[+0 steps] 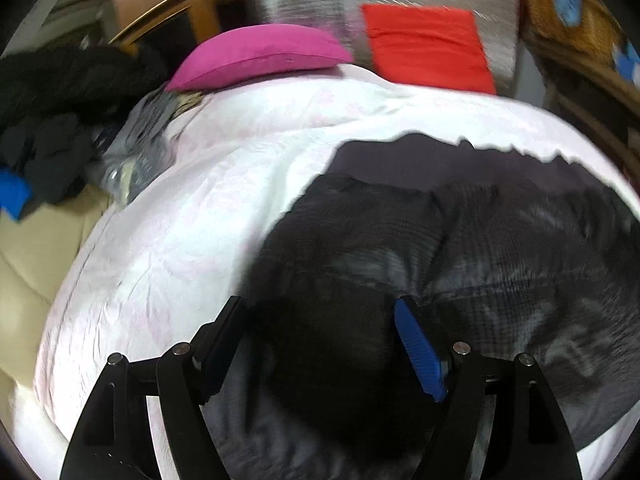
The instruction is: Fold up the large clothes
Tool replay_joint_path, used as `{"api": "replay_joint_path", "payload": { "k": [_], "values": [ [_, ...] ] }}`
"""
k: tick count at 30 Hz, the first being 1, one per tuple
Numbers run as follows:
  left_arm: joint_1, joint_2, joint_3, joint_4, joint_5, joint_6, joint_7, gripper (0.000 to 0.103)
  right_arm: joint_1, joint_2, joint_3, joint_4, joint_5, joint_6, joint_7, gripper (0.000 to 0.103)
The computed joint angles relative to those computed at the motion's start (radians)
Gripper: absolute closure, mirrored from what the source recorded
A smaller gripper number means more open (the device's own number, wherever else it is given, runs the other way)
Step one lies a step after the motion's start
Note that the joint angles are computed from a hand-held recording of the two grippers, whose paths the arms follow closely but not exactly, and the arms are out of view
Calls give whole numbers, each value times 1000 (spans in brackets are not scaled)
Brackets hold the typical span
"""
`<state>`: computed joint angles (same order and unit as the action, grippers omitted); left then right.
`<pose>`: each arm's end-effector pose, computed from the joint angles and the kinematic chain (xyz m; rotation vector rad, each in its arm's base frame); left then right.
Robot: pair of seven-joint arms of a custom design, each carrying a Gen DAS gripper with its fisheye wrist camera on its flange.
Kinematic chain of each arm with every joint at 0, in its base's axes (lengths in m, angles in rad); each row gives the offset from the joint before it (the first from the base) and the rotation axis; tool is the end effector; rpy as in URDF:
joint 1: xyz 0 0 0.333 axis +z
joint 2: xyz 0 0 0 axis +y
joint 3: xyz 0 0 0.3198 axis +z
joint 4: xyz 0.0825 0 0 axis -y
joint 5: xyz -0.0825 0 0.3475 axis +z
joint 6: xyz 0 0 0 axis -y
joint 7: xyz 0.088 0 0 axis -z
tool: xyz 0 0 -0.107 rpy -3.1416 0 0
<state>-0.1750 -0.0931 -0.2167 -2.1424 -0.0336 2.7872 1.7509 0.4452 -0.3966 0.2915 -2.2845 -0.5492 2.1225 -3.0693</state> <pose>0.4949 -0.2070 0.5511 -1.2557 2.2470 -0.7746 0.3201 0.2785 0.5474 -1.1509 2.3829 -0.6611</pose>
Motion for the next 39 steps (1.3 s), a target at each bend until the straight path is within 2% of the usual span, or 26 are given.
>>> {"api": "replay_joint_path", "payload": {
  "k": [1,3,5,6,9,13,16,19,22,24,26,29,32,34,35,36,37,38,39],
  "values": [
    [5,-7,4,-2,-3,3,-11,26,3,-23,-6,-25,22,-5,13,37],
    [40,-12,-10,-9,103,3,-118,26,13,-46,-28,-71,91,-16,12,37],
    [57,3,-18,3,181,-46,-194,26,17,-56,-42,-109,125,2,-7,37],
    [49,16,-10,15,156,-77,-179,26,14,-63,-33,-114,114,3,-9,37],
    [39,20,7,26,112,-100,-167,24,13,-87,-18,-115,115,5,2,37],
    [42,-40,26,-32,33,-66,-161,24,5,-120,17,-123,54,96,33,37],
    [57,-79,45,-77,-43,-63,-155,24,-8,-108,57,-92,-14,125,49,37],
    [80,-73,37,-87,-26,-87,-173,24,1,-46,40,-56,-11,172,27,40],
    [88,-55,23,-93,13,-70,-179,24,39,21,-15,-54,98,205,-50,41],
    [97,-56,9,-100,74,-59,-207,24,48,62,-17,-37,129,182,-77,41],
    [92,-68,16,-105,64,-51,-204,24,50,63,-4,-19,110,153,-80,41],
    [71,-92,43,-121,-31,-25,-145,24,47,-4,4,-68,92,200,-25,41],
    [69,-113,42,-141,-72,50,-119,24,22,-77,35,-101,42,162,36,41],
    [92,-104,21,-130,-41,64,-152,23,10,-124,51,-110,37,87,69,41],
    [91,-93,22,-113,-46,51,-152,22,7,-162,50,-126,41,51,85,41],
    [63,-68,49,-78,-114,9,-99,18,1,-222,44,-161,42,35,111,40],
    [34,-37,81,-27,-224,-63,-14,17,-1,-267,41,-185,45,27,128,32],
    [10,11,121,55,-364,-191,92,17,-5,-335,26,-225,52,22,143,25],
    [20,45,128,115,-439,-296,137,16,-5,-401,-1,-267,68,27,143,24]
  ]
}}
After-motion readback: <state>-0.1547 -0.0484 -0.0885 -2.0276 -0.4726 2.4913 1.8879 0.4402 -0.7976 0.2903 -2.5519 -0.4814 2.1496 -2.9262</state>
